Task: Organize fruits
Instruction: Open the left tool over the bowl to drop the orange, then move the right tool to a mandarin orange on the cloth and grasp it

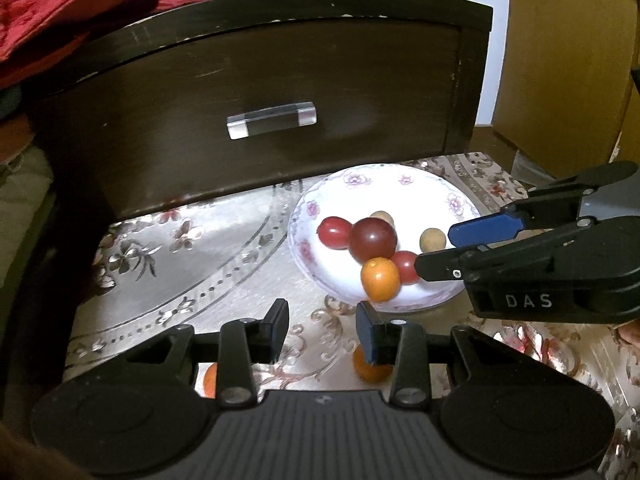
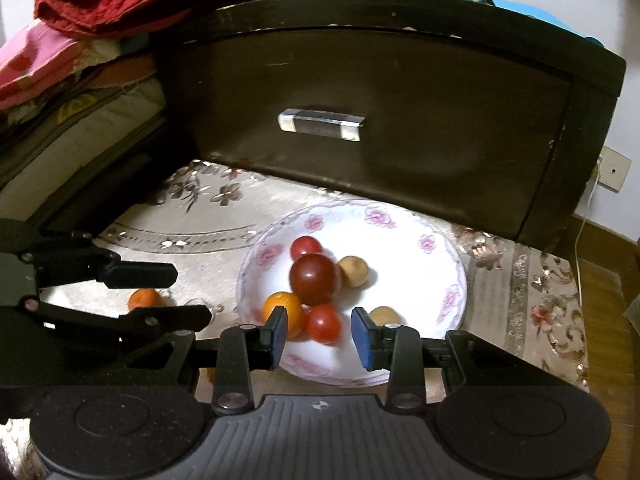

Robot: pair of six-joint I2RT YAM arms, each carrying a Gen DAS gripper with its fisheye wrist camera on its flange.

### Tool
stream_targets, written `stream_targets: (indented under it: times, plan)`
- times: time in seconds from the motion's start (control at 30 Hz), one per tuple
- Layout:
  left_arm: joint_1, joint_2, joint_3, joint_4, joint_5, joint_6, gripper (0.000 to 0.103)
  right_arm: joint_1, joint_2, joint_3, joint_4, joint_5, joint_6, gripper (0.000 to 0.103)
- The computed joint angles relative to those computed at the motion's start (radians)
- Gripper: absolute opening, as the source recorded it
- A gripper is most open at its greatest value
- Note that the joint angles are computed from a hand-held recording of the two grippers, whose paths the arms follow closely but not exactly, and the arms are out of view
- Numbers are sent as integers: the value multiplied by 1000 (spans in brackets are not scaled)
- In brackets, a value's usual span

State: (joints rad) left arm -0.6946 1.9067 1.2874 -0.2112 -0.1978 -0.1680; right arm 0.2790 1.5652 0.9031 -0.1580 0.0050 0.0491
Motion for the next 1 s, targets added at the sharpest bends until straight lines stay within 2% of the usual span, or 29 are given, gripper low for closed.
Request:
stream_targets:
  times: [0.63,0.77,1.0]
  plan:
    - [58,-146,-214,-30,-19,-20,43,112,-13,-40,-45,3,18,35]
    - [81,-142,-219,-7,-11,-22,43,118,9,-31,-45,4,30,35]
    - [95,-44,-153,7,-11,2,43,118,64,-19,-24,-7,32,38]
